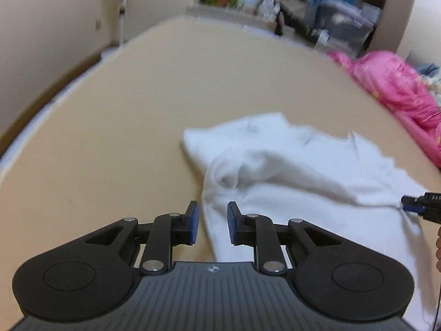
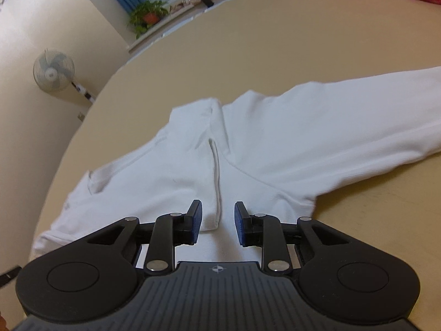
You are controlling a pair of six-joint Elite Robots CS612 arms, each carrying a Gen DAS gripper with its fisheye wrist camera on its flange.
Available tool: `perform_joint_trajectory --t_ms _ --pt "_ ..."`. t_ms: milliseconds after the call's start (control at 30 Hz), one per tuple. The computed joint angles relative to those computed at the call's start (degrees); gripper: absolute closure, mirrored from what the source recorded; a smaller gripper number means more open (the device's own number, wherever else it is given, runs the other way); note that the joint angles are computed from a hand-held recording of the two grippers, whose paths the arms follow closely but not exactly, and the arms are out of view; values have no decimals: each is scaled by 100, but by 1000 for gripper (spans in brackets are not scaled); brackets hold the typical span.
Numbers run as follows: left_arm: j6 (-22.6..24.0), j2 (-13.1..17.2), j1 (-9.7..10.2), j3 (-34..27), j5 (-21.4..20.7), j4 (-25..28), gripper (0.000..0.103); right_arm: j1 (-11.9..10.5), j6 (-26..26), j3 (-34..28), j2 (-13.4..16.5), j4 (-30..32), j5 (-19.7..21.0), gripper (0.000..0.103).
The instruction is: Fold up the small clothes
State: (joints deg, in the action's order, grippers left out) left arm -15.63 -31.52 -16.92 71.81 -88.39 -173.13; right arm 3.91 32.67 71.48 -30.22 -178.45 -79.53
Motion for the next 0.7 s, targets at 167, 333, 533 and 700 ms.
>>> perform_joint_trajectory --t_ms 167,333,533,700 --pt "106 232 56 -289 -50 -113 62 57 -340 -394 212 62 -62 76" --pt "-160 378 39 -580 -145 -99 62 87 -413 -728 393 113 -155 73" --pt "-204 579 48 -934 -344 191 88 95 -571 -979 523 149 -147 92" --pt "149 556 11 -815 -209 -490 94 57 -449 -848 400 -1209 -300 97"
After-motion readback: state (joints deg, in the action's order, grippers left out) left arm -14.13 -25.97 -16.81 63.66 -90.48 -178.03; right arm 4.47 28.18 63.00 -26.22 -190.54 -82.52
